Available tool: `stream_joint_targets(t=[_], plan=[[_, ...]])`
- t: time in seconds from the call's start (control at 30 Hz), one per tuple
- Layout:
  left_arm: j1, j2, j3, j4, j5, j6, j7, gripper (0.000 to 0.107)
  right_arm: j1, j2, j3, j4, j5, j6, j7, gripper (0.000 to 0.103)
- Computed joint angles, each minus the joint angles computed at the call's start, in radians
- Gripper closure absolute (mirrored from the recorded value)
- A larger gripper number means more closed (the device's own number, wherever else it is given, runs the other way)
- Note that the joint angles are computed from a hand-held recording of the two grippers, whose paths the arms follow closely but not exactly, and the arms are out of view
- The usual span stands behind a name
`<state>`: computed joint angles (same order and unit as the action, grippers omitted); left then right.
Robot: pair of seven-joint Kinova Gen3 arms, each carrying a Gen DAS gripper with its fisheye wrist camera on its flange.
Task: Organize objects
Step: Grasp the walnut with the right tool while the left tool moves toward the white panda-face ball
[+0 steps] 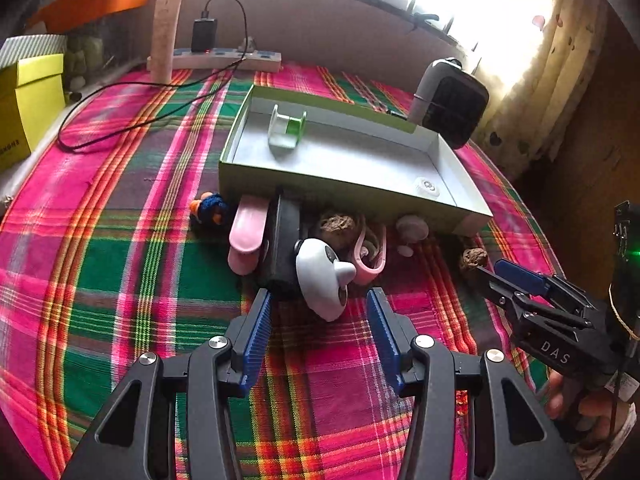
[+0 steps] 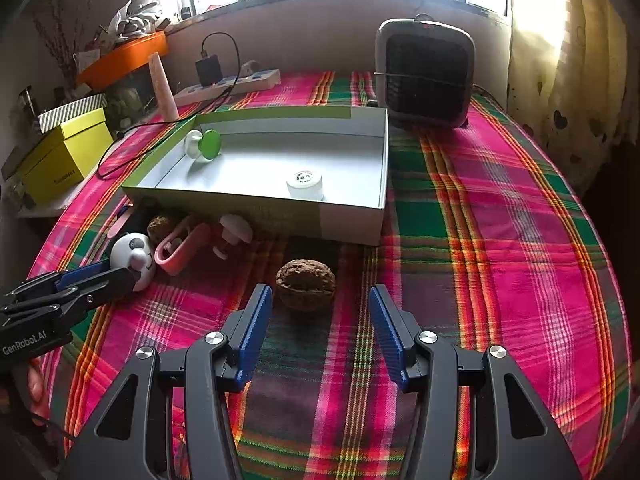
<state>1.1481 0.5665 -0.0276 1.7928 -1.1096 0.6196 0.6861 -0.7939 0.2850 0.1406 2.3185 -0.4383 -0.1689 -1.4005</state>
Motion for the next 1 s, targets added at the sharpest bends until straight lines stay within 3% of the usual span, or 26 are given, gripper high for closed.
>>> stream_joint_targets(t=[0.2,0.57,0.67,0.73,0.83,1.0], plan=[[-0.007,0.007,-0.005,-0.008,0.011,-0.01,0.0,0.061,0.006,0.019,0.002,-0.022,0.018,0.02,-0.01,0.052],[-0.009,0.018,-0.011,-0.032,0.044,0.014,-0.022,0.062,-0.107,0.046,0.124,-0.05,0.025,0.049,-0.009,0.052],[-0.005,0.023,-0.01,-0.041,0.054,0.029,-0.033,0.067,-0.1,0.044,0.116,-0.049,0.039,0.044,-0.019,0.052],[-0.002,0.021,-0.016,-0.036,0.048,0.019,-0.027,0.076,-0.104,0.043,0.118,-0.043,0.041,0.035,-0.021,0.052],[-0.001,0.025,-0.012,-0.044,0.055,0.026,-0.038,0.081,-0.092,0.038,0.103,-0.037,0.04,0.025,-0.019,0.064],[0.008,0.025,-0.021,-0.04,0.051,0.018,-0.026,0.087,-0.063,0.033,0.07,-0.031,0.047,0.02,-0.017,0.07]])
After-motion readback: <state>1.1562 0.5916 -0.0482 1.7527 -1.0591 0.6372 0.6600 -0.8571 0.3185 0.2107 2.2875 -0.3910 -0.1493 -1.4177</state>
